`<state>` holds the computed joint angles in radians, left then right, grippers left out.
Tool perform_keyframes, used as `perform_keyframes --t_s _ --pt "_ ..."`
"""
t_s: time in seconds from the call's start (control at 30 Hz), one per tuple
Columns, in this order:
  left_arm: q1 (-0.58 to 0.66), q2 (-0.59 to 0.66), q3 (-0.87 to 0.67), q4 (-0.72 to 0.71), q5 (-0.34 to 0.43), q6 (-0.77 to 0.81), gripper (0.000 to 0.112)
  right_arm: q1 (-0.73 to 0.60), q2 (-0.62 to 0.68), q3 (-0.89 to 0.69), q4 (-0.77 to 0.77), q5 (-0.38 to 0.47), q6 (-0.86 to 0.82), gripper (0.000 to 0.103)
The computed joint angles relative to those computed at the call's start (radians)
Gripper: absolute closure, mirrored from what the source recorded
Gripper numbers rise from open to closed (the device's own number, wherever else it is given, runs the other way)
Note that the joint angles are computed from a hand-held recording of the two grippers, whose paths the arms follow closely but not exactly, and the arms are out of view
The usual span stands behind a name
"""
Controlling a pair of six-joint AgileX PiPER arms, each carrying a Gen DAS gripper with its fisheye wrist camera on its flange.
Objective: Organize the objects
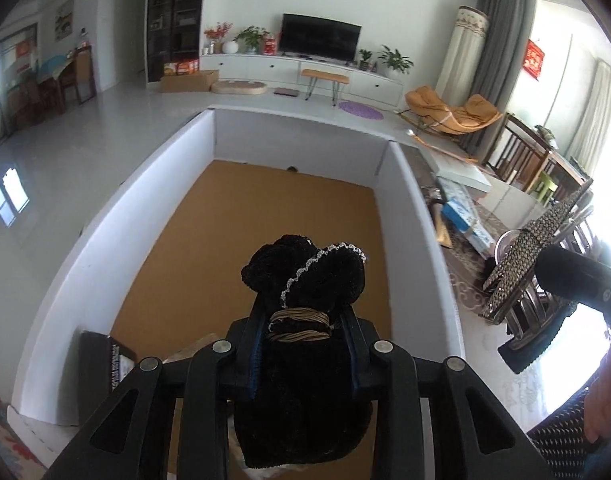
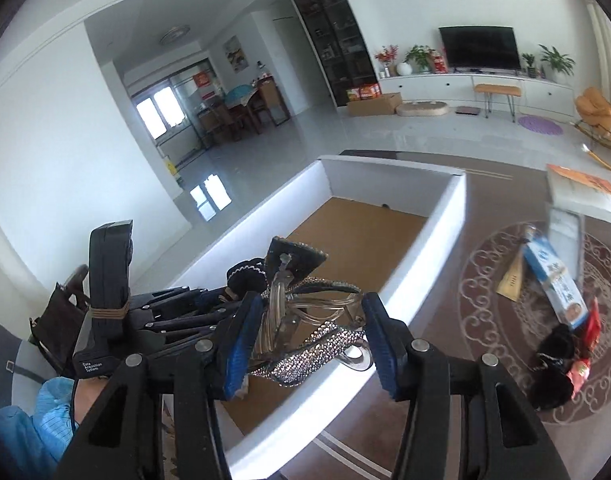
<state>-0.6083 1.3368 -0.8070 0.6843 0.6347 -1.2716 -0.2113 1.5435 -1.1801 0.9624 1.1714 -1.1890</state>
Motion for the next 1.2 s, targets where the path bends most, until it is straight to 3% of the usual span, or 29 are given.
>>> perform_keyframes --t_s 0.03,0.1,0.13,0.17,0.3,0.4,0.53,0.63,0.8,0.93,1.03,1.2 --pt "0.026 0.013 0.006 -0.021 0.024 0.009 0.071 0.072 0.017 -0.005 -0.026 -0.032 0.035 0.05" --pt "0.052 0.03 0.015 -0.021 0.079 -0.028 0.04 0.19 0.056 -0.021 -0.106 -0.091 0.127 0.038" --pt "0.054 0.028 0.024 -0.009 0.091 -0.064 0.039 0.229 0.061 -0.015 -0.14 -0.132 0.161 0.024" --pt "0.051 0.013 0.036 0.011 0.086 -0.098 0.039 0.25 0.052 0.006 -0.154 -0.179 0.171 0.016" --pt "-0.059 0.023 0.008 0.155 0.174 -0.264 0.038 0.172 -0.039 0.133 -0.089 -0.31 0.046 0.003" --pt "-0.174 0.06 -0.066 0.233 0.181 -0.322 0.038 0.009 -0.091 0.245 0.032 -0.415 -0.157 0.0" --pt "-0.297 0.159 -0.218 0.253 0.076 -0.293 0.026 -0.226 -0.015 0.326 0.219 -0.579 -0.468 0.0" --pt "-0.343 0.284 -0.338 0.215 -0.064 -0.233 0.014 -0.34 0.174 0.229 0.172 -0.704 -0.458 0.0" --pt "-0.367 0.575 -0.579 0.059 -0.143 -0.079 0.014 -0.504 0.366 0.066 0.062 -0.727 -0.357 0.0" --pt "-0.364 0.784 -0.78 -0.038 -0.056 0.016 0.014 -0.549 0.388 0.027 -0.038 -0.715 -0.246 0.0" --pt "-0.365 0.848 -0.825 -0.008 -0.019 -0.005 0.014 -0.561 0.415 -0.02 -0.102 -0.659 -0.158 0.0" --pt "-0.332 0.896 -0.841 -0.023 -0.014 0.046 0.014 -0.528 0.447 -0.057 -0.221 -0.658 -0.022 0.0"
